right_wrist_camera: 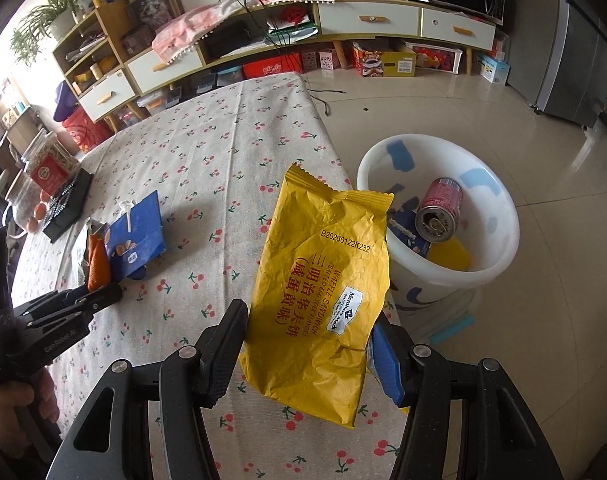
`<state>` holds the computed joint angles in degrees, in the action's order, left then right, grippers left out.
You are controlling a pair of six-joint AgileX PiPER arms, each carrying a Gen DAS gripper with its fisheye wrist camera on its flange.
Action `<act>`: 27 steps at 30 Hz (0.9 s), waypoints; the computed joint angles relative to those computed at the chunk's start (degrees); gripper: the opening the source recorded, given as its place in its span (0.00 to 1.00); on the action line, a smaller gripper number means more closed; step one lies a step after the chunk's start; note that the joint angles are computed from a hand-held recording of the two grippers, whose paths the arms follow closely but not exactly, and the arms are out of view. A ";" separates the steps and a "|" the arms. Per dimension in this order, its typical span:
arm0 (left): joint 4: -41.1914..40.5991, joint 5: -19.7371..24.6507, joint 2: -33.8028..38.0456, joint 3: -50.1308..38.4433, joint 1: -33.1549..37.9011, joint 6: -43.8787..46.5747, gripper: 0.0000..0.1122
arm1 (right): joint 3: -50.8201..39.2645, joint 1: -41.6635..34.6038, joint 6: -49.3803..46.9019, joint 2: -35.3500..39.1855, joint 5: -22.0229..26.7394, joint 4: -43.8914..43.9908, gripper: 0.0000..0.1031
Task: Collect trash
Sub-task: 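Carry the yellow bag and orange item over the white basin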
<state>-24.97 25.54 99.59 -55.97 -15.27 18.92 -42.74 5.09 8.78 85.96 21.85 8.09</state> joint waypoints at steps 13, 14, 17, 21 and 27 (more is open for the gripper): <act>-11.73 5.68 -3.87 2.91 7.09 11.99 0.22 | 0.43 -0.34 -2.39 -0.80 -0.11 1.96 0.58; -12.10 5.99 -4.39 3.18 7.44 12.46 0.22 | 0.57 -0.64 -2.88 -1.00 -0.10 2.36 0.58; -13.48 7.32 -4.98 3.08 8.53 14.00 0.22 | 0.97 -1.71 -4.67 -1.64 -0.11 3.87 0.58; -14.36 8.74 -5.80 2.85 8.91 14.77 0.21 | 1.06 -2.56 -5.82 -2.31 0.17 4.69 0.58; -15.21 10.33 -7.50 1.73 8.54 15.43 0.20 | 0.75 -4.04 -9.78 -3.20 1.26 7.89 0.58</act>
